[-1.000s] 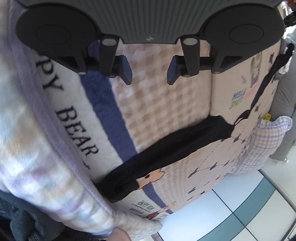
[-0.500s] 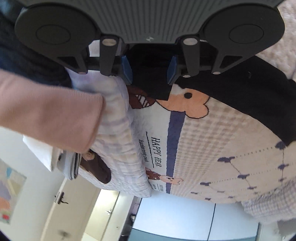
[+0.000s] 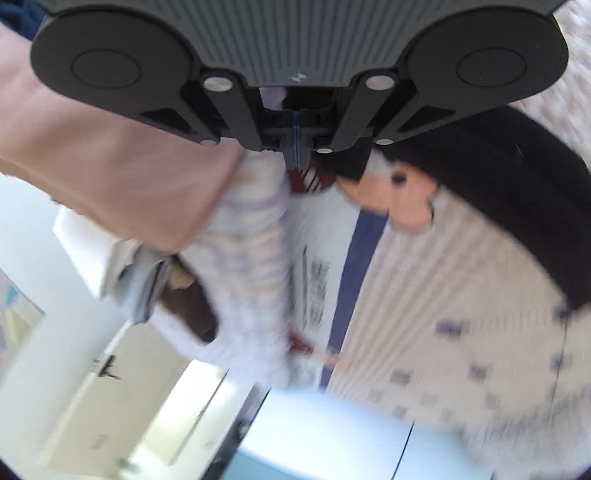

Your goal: Fold clothes

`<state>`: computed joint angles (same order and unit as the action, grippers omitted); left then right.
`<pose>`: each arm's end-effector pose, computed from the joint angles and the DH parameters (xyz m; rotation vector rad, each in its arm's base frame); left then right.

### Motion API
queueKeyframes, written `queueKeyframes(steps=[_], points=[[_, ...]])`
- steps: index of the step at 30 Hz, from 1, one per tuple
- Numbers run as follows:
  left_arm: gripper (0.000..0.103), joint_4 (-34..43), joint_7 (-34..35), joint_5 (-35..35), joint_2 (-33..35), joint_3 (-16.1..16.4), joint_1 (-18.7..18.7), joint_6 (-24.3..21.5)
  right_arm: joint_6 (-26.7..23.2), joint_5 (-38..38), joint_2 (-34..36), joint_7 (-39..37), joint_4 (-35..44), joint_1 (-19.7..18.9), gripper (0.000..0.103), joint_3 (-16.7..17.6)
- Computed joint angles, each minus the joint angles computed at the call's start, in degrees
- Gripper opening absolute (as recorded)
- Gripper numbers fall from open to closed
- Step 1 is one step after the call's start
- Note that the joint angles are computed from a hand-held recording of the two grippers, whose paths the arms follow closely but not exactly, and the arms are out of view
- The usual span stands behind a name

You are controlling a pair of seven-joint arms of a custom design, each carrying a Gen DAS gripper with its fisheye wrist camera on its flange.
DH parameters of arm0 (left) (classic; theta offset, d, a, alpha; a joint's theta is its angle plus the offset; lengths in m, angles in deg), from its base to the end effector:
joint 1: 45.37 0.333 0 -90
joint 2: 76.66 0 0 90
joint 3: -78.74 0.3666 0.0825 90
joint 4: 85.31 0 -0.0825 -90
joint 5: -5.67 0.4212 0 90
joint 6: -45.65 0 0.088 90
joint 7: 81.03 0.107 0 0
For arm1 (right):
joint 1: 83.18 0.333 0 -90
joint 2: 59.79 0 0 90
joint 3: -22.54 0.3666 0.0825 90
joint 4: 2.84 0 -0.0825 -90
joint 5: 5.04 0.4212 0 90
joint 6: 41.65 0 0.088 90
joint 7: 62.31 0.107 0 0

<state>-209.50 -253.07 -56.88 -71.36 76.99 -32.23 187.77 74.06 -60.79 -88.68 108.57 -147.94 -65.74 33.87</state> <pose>0.5889 0.1223 0.3995 -1.1403 2.4016 -0.9814 0.3783 0.1592 0.4974 -1.4133 2.2911 -1.3894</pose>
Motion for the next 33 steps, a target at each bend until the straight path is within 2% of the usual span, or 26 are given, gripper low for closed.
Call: queueKeyframes(steps=[2, 3, 4, 5, 6, 8, 10, 12, 15, 17, 18, 19, 20, 22, 27, 30, 33], points=[[0.093, -0.43, 0.37, -0.61, -0.24, -0.1, -0.14, 0.76, 0.66, -0.28, -1.25, -2.1, -0.19, 0.63, 0.004, -0.22], [0.093, -0.53, 0.24, -0.65, -0.31, -0.12, -0.2, 1.0, 1.83, 1.48, -0.76, -5.43, 0.12, 1.27, 0.011, -1.46], [0.093, -0.56, -0.13, -0.56, -0.34, -0.11, -0.25, 1.15, 3.62, 4.45, 0.38, -9.63, 0.61, 1.95, 0.038, -3.32], [0.093, -0.57, -0.78, -0.23, -0.42, -0.09, -0.33, 1.33, 4.95, 6.78, 1.8, -12.92, 0.97, 2.22, 0.051, -4.41], [0.093, -0.58, -1.43, 0.12, -0.5, -0.07, -0.4, 1.51, 5.06, 7.55, 3.58, -14.13, 1.51, 1.84, 0.058, -4.18], [0.089, -0.91, -2.59, 0.81, -1.07, -0.17, -0.73, 2.64, 4.52, 7.97, 7.04, -13.87, 2.73, 0.87, 0.057, -3.3], [0.075, -1.45, -1.42, -0.43, -1.88, -0.35, -1.01, 3.57, 6.62, 7.15, 8.36, -8.38, 2.64, -0.29, 0.054, -3.07], [0.065, -1.68, -0.27, -1.84, -2.43, -0.39, -1.34, 3.92, 9.39, 6.98, 9.34, -5.22, 2.39, -1.1, 0.053, -3.65], [0.059, -1.42, -1.12, -2.4, -2.36, -0.33, -1.79, 3.49, 5.87, 7.76, 13.77, -6.97, 4.83, -1.47, 0.045, -3.6], [0.058, -1.72, -0.21, -3.27, -2.22, -0.34, -1.94, 3.73, 4.07, 9.14, 15.83, -9.82, 5.68, -1.23, 0.036, -4.19], [0.058, -1.93, 1.1, -4.15, -2.18, -0.33, -1.92, 3.81, 3.45, 9.05, 16.0, -10.09, 5.83, -1.15, 0.027, -4.23], [0.058, -2.08, 2.71, -5.24, -2.1, -0.26, -1.8, 3.58, 2.9, 8.85, 16.03, -10.15, 5.92, -1.08, 0.013, -4.25], [0.058, -2.13, 3.54, -5.9, -2.03, -0.16, -1.66, 3.15, 1.4, 7.95, 15.8, -9.4, 6.15, -1.01, 0.014, -3.84], [0.059, -1.88, 3.13, -5.81, -1.83, 0.04, -1.44, 2.35, -1.86, 4.93, 13.92, -7.19, 6.0, -0.74, 0.012, -2.74], [0.058, -1.9, -0.58, -3.8, -2.17, -0.14, -1.81, 3.2, -7.13, -1.5, 3.58, 3.4, 3.1, -0.33, 0.01, 0.16], [0.058, -1.57, -4.6, -1.56, -2.32, -0.04, -1.97, 2.81, -8.58, -2.89, -2.14, 7.06, 1.0, -0.04, 0.01, 0.98], [0.053, 0.04, -10.78, 0.37, -2.69, 0.5, -1.43, -1.82, -10.62, -2.94, -5.34, 8.96, -0.02, 0.35, 0.01, 2.46]])
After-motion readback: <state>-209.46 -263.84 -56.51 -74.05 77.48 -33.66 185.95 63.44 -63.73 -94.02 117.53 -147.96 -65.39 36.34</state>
